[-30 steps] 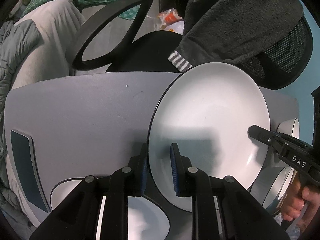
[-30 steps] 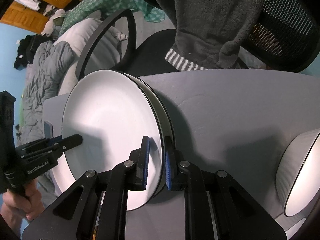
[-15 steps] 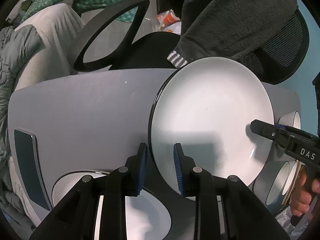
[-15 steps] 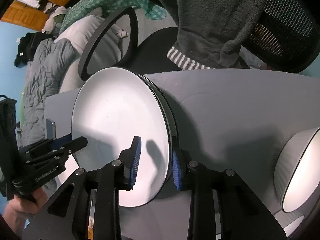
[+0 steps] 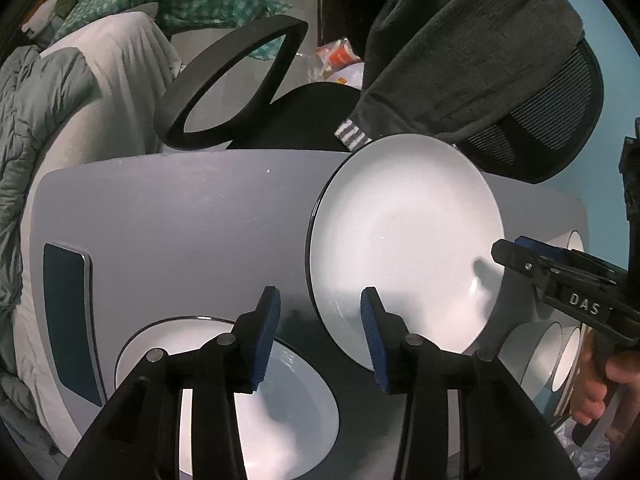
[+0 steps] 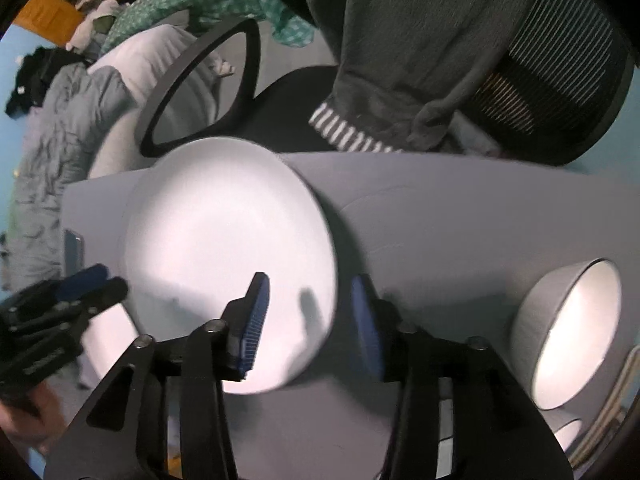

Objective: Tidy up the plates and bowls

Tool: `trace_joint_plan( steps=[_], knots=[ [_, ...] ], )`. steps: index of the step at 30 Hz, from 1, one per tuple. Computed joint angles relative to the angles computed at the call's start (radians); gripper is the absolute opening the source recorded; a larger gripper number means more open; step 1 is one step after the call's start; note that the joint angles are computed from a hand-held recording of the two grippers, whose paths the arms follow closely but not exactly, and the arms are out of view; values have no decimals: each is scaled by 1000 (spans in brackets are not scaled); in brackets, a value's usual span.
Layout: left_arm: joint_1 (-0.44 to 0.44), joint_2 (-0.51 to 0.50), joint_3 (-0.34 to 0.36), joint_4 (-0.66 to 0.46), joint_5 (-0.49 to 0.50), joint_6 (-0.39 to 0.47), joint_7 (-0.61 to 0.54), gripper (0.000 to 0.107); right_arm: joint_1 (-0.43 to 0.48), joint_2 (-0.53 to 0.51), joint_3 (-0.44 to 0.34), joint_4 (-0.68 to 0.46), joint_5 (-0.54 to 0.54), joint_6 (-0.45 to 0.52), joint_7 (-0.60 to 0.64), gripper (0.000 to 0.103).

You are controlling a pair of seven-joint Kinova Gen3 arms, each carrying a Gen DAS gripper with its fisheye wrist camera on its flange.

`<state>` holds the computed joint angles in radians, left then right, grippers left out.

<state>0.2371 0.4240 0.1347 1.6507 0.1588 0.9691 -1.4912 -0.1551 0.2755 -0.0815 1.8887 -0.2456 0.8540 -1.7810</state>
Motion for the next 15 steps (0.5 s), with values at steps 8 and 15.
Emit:
trace_joint_plan(
  steps=[8,15],
  knots=[
    [-10,-86,1,47,-8,-18,-40,48,-31,-54,10,-1,63,15,-66,46],
    [-19,-204,-8,120,-21,-47,-70,48,-96,-120,-1,-5,170,41,-163,54]
  ],
)
